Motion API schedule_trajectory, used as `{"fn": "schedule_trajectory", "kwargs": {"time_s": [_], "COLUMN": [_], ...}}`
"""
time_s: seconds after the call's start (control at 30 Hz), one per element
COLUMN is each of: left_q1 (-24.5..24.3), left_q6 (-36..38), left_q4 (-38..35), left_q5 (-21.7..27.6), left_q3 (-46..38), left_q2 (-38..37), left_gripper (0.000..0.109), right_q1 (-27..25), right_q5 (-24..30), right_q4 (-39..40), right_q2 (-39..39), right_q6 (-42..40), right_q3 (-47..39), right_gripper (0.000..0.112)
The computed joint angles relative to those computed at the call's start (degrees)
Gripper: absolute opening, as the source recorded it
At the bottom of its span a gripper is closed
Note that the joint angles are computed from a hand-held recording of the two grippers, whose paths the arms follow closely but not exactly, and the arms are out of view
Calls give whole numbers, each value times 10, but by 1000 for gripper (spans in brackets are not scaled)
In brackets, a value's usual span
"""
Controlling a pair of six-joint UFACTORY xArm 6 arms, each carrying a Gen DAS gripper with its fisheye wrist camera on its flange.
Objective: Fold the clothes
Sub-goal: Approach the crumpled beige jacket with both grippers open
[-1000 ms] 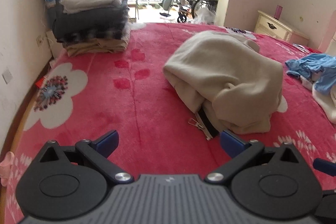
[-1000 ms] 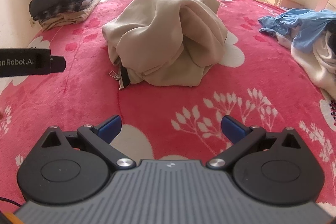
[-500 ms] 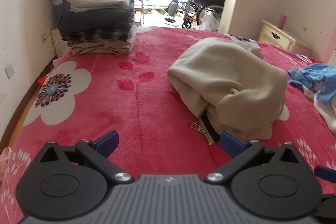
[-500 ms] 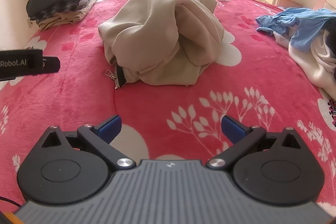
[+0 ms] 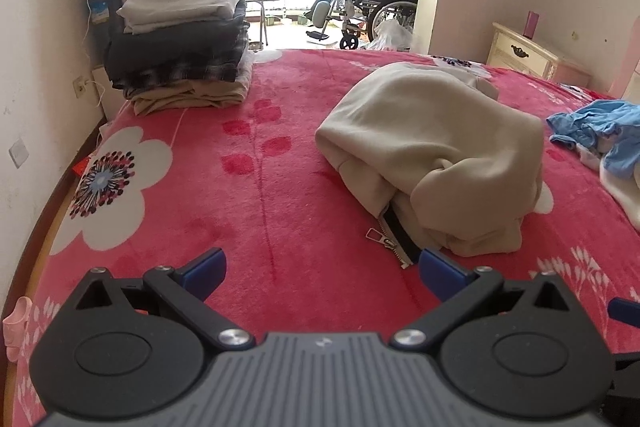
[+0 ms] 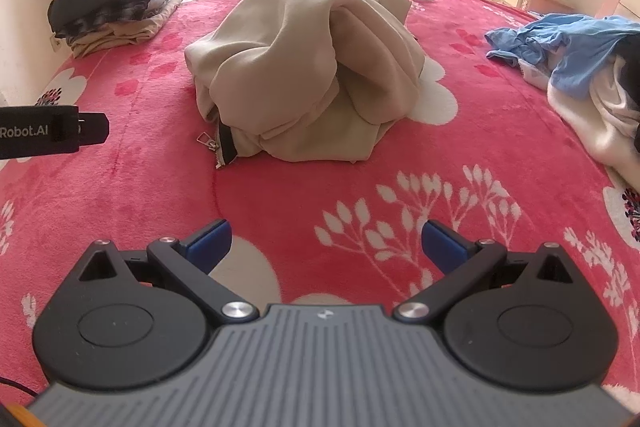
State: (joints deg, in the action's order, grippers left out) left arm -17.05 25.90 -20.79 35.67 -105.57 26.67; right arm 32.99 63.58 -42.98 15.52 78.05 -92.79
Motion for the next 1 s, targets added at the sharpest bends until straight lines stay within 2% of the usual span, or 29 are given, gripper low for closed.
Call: {"fn": "schedule_trajectory", "kwargs": {"time_s": [0.23,0.4,1.0], "left_q1": [-2,-5,-3], "left_q6": [-22,-20,-17], "left_q4": [15,25,22], "left_q5": [5,-12,-5], "left_q3": [-8,3,-4], "left_q2": [4,-2,0], "left_gripper": [103,103,103], "right_q1": [-1,-1,1], "right_q5": [3,7,13], "right_q4": [4,8,6], "right_q2": [3,6,4], "right_q6": [-4,-9,-3], "right_q3": [-3,-8,-7], "right_gripper": [102,102,102]}}
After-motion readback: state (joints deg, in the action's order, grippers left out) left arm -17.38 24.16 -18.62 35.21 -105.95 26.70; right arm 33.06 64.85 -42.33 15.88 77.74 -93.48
